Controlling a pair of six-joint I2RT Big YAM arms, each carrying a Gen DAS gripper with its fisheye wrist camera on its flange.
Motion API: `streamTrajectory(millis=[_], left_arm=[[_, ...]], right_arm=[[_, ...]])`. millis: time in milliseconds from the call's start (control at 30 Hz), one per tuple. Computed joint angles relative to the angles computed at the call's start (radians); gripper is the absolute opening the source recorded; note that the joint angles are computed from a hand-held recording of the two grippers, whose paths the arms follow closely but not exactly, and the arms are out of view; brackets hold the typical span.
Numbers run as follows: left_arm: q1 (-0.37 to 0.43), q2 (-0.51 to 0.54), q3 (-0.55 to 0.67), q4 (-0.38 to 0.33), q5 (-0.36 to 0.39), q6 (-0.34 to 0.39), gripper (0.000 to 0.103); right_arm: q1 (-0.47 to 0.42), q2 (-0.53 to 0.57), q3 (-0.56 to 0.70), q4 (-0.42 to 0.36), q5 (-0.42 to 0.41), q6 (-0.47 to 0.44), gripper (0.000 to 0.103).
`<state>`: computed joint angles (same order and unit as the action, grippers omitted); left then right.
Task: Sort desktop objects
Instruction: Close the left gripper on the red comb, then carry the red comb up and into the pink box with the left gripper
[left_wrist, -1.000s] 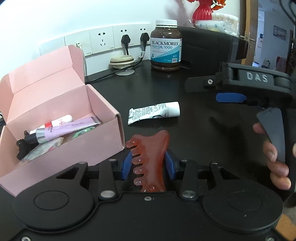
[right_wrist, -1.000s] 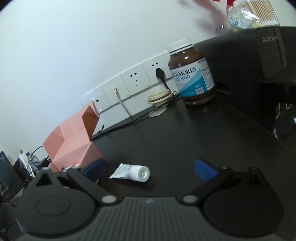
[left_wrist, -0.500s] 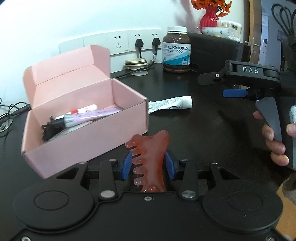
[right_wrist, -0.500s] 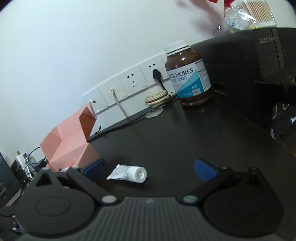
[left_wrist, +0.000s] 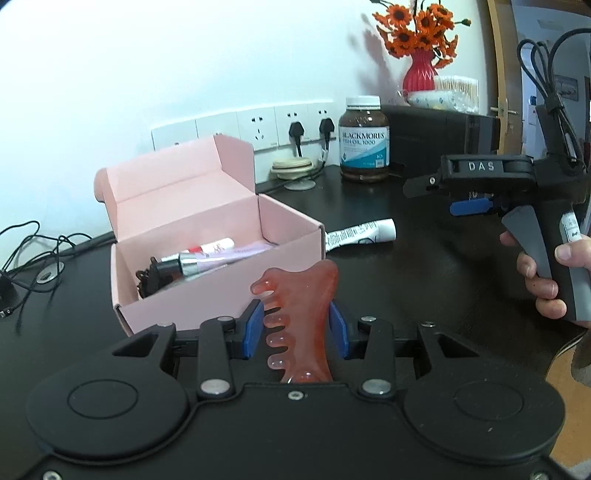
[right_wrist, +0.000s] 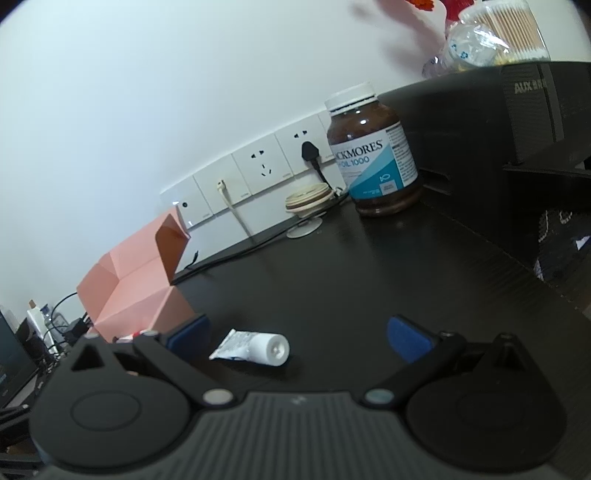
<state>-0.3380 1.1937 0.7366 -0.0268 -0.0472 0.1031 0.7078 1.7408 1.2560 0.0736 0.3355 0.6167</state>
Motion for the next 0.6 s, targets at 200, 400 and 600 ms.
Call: streamTrajectory(millis=[200, 400, 600], left_arm=[[0.003, -0.025, -0.006, 0.022, -0.01, 0.001, 0.039], [0.03, -0.019, 0.039, 0.025, -0.036, -0.019, 0.04], [0.067, 0.04, 0.131, 0.016, -0.063, -0.072, 0.039]], right_arm=[[-0.001, 0.0, -0.002, 0.003, -0.003, 0.002, 0.102], [-0.001, 0.001, -0.001, 0.002, -0.01, 0.001, 0.102], [-0.004, 0.0, -0.003, 0.004, -0.018, 0.01, 0.102]])
